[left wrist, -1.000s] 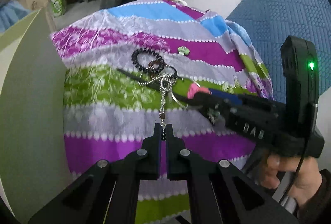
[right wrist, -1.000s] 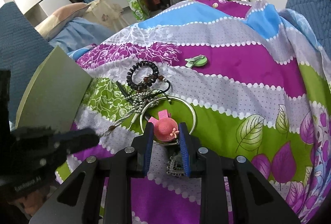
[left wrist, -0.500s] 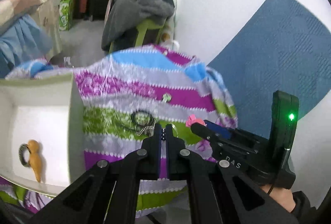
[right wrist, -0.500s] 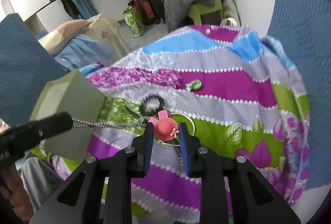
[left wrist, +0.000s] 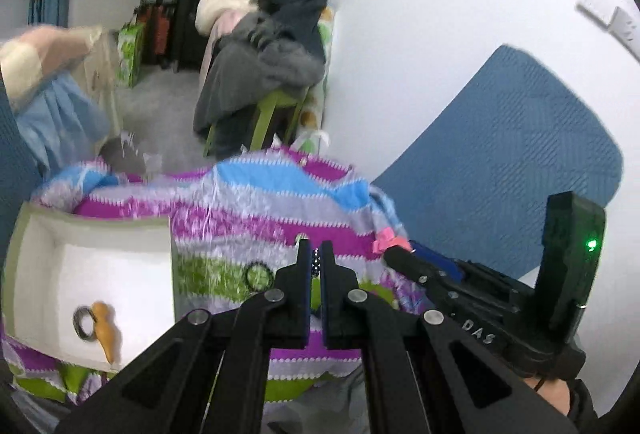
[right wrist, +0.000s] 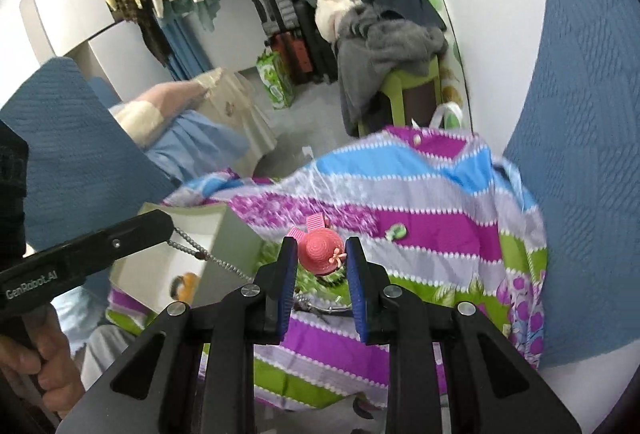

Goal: Organize jewelry
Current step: 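Lift the chain with the left tool while the right tool carries the pink charm to the box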

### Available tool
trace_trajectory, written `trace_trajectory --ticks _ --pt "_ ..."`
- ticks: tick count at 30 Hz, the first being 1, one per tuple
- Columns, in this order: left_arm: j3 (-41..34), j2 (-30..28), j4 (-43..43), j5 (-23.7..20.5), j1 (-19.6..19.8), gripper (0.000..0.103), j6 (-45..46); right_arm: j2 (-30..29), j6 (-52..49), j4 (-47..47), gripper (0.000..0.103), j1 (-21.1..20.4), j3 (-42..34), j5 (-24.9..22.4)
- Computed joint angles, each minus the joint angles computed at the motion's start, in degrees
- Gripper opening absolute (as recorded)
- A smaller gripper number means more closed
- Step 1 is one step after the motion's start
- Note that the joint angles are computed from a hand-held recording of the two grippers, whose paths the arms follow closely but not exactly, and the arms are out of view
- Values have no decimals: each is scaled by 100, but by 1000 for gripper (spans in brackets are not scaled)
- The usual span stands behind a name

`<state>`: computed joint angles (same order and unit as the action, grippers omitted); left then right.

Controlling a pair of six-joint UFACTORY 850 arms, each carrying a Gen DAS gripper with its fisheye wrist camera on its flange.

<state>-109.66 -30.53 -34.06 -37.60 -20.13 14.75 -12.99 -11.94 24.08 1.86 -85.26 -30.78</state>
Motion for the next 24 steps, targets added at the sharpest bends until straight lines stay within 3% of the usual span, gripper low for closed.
trace_trajectory --ticks 13,24 --pt "-801 108 -21 -218 254 0 13 -90 352 -348 22 162 -520 -279" --pt "-1328 8 474 -429 454 1 -399 -192 409 -441 22 295 -1012 -518"
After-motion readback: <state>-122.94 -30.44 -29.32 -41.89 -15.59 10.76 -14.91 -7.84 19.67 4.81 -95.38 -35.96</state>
